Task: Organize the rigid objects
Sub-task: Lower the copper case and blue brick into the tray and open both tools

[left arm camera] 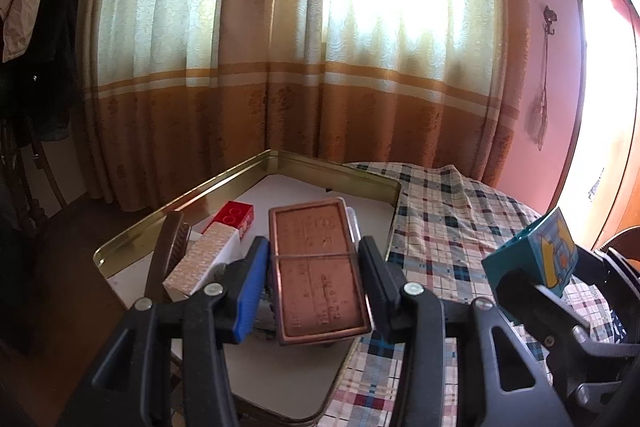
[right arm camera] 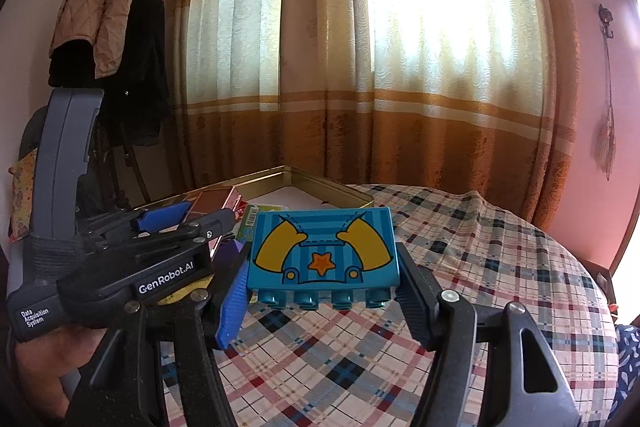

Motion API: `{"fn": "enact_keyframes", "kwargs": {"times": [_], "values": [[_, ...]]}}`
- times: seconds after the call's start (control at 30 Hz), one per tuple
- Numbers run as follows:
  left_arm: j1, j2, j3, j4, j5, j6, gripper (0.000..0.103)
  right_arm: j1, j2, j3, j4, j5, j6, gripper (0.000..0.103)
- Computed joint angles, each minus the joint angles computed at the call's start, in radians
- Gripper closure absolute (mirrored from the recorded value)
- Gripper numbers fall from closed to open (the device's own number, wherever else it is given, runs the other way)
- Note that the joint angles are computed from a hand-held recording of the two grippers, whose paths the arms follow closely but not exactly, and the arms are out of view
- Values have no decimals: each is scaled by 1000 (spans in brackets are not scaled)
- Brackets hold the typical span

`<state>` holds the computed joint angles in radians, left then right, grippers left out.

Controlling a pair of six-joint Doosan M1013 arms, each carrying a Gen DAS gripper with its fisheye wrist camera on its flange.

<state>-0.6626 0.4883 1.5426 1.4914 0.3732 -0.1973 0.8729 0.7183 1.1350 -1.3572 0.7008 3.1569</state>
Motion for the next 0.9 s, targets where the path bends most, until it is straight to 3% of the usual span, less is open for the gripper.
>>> {"fn": "enact_keyframes", "kwargs": {"times": [0.37, 0.53, 0.9], "values": [[26, -8, -1, -45, 26, 36, 57, -17, 18, -47, 52, -40, -75, 36], [47, -6, -20, -141, 65, 133, 57, -30, 37, -101, 105, -58, -142, 36], [81, 14, -66, -350, 101, 351, 57, -64, 146, -330, 447, -67, -521, 36]]}}
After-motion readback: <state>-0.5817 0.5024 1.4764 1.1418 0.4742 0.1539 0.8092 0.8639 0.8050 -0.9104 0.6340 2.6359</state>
